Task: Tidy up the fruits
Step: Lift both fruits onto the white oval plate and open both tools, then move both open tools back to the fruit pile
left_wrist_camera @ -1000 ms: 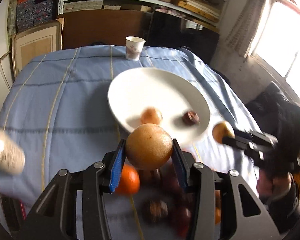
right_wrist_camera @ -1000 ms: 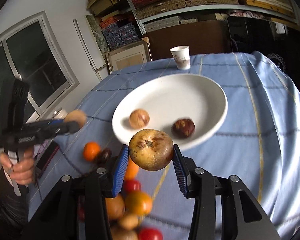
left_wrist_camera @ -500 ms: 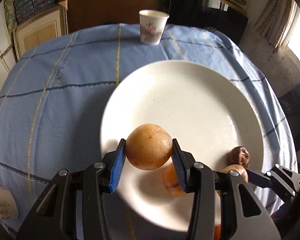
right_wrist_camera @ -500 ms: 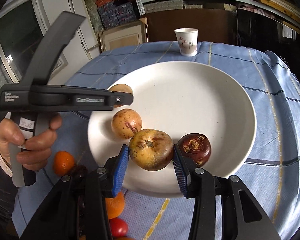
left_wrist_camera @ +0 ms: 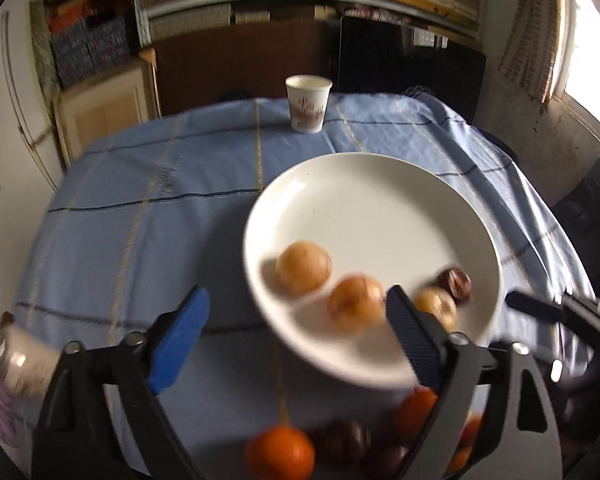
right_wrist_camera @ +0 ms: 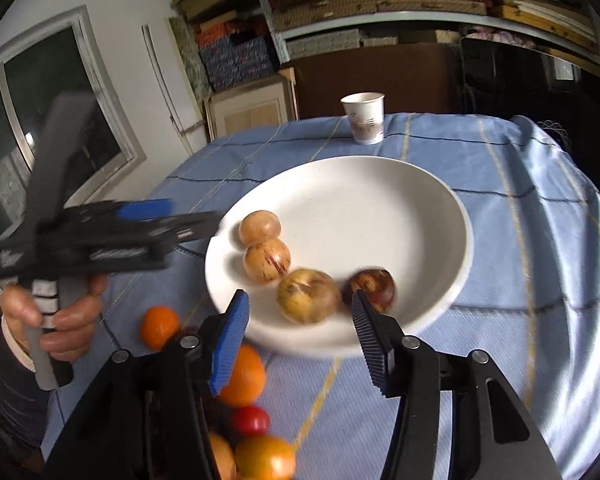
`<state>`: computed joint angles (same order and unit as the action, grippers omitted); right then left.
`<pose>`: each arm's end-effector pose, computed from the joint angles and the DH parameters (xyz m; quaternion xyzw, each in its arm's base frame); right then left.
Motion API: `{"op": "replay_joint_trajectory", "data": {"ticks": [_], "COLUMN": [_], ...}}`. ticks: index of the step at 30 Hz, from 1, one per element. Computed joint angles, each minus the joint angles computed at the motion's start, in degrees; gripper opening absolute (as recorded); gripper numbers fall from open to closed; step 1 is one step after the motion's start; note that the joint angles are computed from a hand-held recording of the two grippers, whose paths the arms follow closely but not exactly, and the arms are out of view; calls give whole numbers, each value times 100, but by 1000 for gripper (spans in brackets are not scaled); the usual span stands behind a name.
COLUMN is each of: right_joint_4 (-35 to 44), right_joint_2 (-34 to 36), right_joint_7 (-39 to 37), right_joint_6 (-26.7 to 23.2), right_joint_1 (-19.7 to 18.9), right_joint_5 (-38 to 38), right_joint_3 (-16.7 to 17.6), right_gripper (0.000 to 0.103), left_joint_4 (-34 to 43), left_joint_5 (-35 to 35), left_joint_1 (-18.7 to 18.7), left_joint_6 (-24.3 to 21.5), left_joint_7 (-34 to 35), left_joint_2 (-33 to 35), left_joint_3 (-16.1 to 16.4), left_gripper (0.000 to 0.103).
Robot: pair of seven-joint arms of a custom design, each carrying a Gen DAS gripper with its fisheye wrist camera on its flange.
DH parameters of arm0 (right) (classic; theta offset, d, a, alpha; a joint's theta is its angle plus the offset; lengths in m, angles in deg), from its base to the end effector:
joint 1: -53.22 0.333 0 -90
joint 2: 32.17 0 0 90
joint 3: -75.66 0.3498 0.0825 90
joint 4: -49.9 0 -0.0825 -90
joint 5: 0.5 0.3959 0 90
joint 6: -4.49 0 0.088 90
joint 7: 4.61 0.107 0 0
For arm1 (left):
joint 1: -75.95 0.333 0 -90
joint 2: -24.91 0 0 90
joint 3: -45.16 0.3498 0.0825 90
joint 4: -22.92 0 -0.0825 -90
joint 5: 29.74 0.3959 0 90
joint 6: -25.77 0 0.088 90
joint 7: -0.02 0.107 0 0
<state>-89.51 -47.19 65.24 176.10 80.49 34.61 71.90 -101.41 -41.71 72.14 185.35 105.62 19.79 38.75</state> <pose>0.4697 0.1573 0.5169 -0.7007 0.5806 -0.1382 0.3909 0.5650 -0.0942 0.5420 -0.5619 0.7499 -0.2778 0.2114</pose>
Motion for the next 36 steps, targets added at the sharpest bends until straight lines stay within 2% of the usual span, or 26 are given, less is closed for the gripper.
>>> {"op": "replay_joint_trajectory", "data": {"ticks": [4,7,9,12,16,20,24,26,32,36], "right_joint_4": [-681,-1169,-1349,-1630,-1873,-2006,-2035,-2036,-2005,-1986], "right_joint_2": [-605,-966,-1098,-1367,-1684,-1826,-1858,-1855,-1832,-1846], "right_joint_7": [-241,-48,6,33,85,438,739,944,1514,1693], "right_joint_6": [132,104,84,101,14,-28,-173,-239,-486,-617], "right_joint_1": [359,399,503,640,850,574,349,173,-302,-346], "right_joint_5": [481,539,566,533,458,129,-318,-572,-1368,-1697], "right_joint_3": [-322,-406,-521,-617,-807,-556,-328,-154,315,331], "right_gripper": [55,55,55,55,55,55,55,55,55,55], "left_joint_4": [-1249,-1944,-2319,-2784,-3217,-3448,-3482,-3492,-3403,-3365], "left_joint_5": [-663,-892,-991,-1094,-1061,-948,-926,-1050,-1196,-1306], "left_joint_1": [-282,-536,-693,-900,-886,-895,-1036,-1236,-1240,-1223], "left_joint_6": [459,657,659,431,270,263,343,336,223,179], "left_joint_7": [694,907,998,1181,1124,1113,1192,1373,1460,1542], "left_joint_2": [-1063,-1639,-1962,-2386,-2783,-2974,-2935,-2987,-2902,-2870], "left_joint_3": [268,534,722,992,977,927,1016,1221,1260,1265], "left_gripper": [95,96,96,96,96,96,98,98,98,98]}}
